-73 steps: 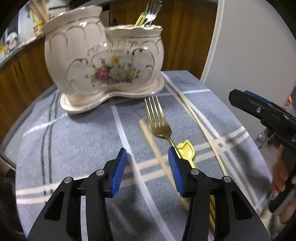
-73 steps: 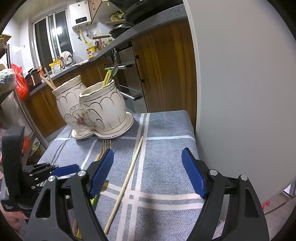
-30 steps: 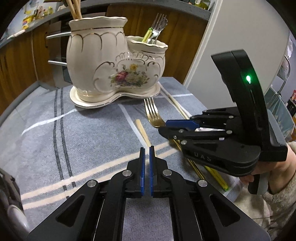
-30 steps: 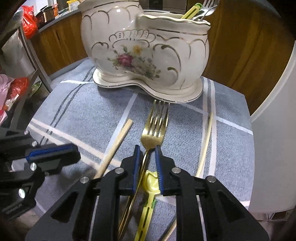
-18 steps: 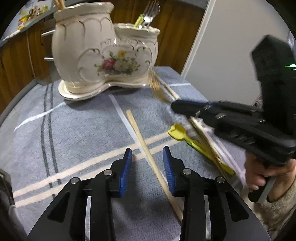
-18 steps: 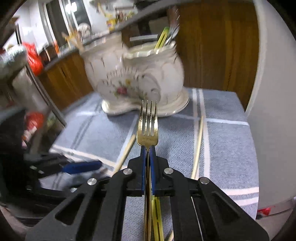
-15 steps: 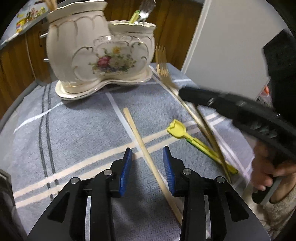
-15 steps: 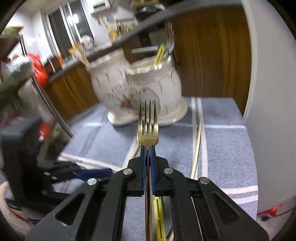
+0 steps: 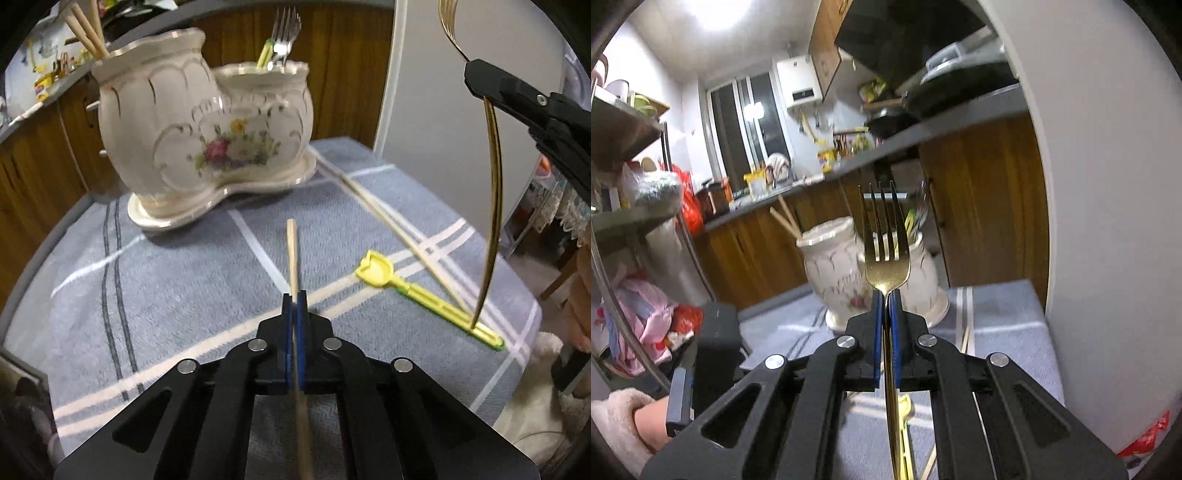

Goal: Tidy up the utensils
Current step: 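Lift the chopstick with the left tool while the right tool lifts the gold fork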

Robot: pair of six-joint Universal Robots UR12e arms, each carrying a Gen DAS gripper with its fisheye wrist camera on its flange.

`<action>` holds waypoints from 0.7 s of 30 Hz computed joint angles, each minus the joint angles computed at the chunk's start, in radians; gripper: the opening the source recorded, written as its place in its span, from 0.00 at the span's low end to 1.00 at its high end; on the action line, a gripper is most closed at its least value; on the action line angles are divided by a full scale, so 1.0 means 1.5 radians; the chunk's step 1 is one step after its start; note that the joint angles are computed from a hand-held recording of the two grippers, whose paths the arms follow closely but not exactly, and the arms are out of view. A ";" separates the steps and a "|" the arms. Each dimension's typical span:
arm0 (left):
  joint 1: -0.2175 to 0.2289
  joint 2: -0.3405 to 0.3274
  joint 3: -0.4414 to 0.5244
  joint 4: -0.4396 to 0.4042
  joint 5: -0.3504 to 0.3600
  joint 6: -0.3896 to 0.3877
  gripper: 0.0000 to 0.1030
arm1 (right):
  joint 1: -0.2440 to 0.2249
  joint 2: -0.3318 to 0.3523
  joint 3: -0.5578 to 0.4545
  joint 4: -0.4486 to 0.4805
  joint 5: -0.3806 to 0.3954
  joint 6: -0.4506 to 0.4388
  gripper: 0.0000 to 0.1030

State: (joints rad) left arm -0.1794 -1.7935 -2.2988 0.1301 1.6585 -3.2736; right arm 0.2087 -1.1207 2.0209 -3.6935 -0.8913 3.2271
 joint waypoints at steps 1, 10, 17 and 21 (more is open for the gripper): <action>0.002 0.003 -0.004 0.012 -0.002 0.000 0.00 | 0.001 0.003 -0.002 -0.010 -0.002 0.006 0.04; 0.036 0.033 -0.014 -0.039 -0.076 0.003 0.00 | 0.017 0.005 -0.021 0.000 -0.018 -0.007 0.04; 0.004 0.013 0.015 -0.104 -0.014 0.017 0.13 | 0.030 0.005 -0.038 0.009 -0.026 -0.016 0.04; -0.003 0.001 0.020 -0.091 0.016 0.027 0.07 | 0.032 0.006 -0.046 -0.003 -0.018 -0.008 0.04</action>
State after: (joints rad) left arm -0.1836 -1.7916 -2.2685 -0.0057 1.6821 -3.2338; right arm 0.2560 -1.1110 1.9515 -3.6984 -0.9179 3.2156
